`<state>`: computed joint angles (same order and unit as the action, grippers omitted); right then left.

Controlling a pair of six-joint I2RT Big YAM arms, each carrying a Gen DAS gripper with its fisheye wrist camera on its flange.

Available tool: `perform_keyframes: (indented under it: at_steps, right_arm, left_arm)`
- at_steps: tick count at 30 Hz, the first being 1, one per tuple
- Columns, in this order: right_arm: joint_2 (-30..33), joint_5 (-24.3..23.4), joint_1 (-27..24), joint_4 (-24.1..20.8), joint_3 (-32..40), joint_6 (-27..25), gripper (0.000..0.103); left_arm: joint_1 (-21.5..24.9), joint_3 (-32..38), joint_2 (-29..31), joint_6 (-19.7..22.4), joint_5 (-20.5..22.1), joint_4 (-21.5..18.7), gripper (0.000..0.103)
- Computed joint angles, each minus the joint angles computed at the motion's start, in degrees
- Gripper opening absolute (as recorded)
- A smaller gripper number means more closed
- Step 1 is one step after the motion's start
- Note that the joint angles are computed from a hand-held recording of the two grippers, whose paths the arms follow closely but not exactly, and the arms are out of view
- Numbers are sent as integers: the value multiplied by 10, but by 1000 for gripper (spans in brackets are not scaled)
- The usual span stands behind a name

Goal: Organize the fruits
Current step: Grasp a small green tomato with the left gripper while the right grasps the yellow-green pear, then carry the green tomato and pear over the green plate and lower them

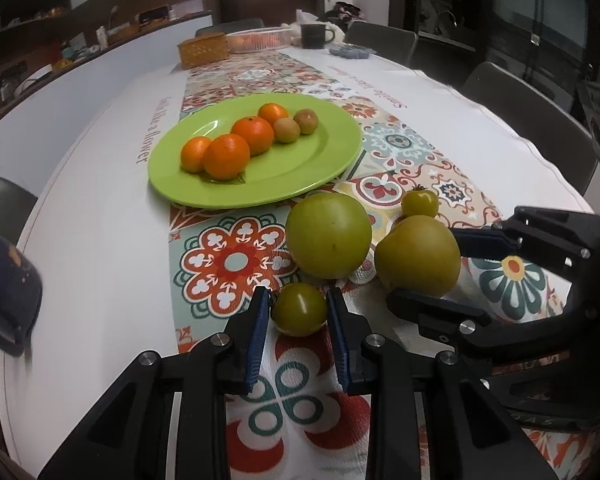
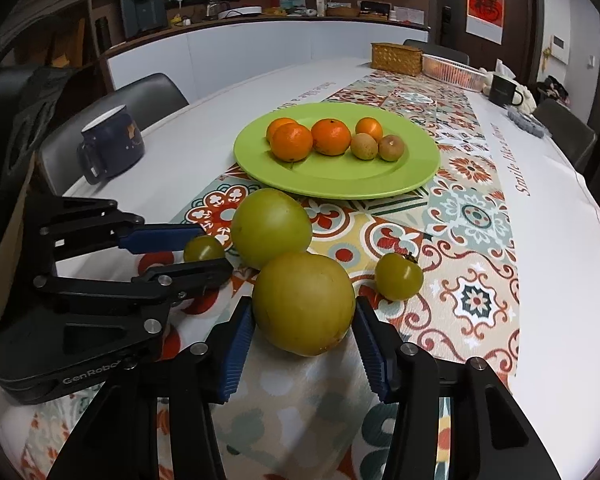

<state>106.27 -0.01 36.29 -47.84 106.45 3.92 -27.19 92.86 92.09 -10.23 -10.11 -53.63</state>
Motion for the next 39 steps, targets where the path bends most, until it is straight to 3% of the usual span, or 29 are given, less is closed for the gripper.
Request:
perform_keyframes:
  at_steps: [13, 24, 39]
  right_arm:
    - [-59, 16, 8, 16, -41, 24, 50]
    - [-122, 30, 15, 48, -78, 41, 50]
    - [-133, 58, 14, 62, -27, 20, 50]
  left_arm:
    - [-23, -23, -56, -55, -37, -1, 29]
    - [-57, -17, -100, -97, -103, -22, 29]
    - [-71, 56, -99, -78, -165, -31, 29]
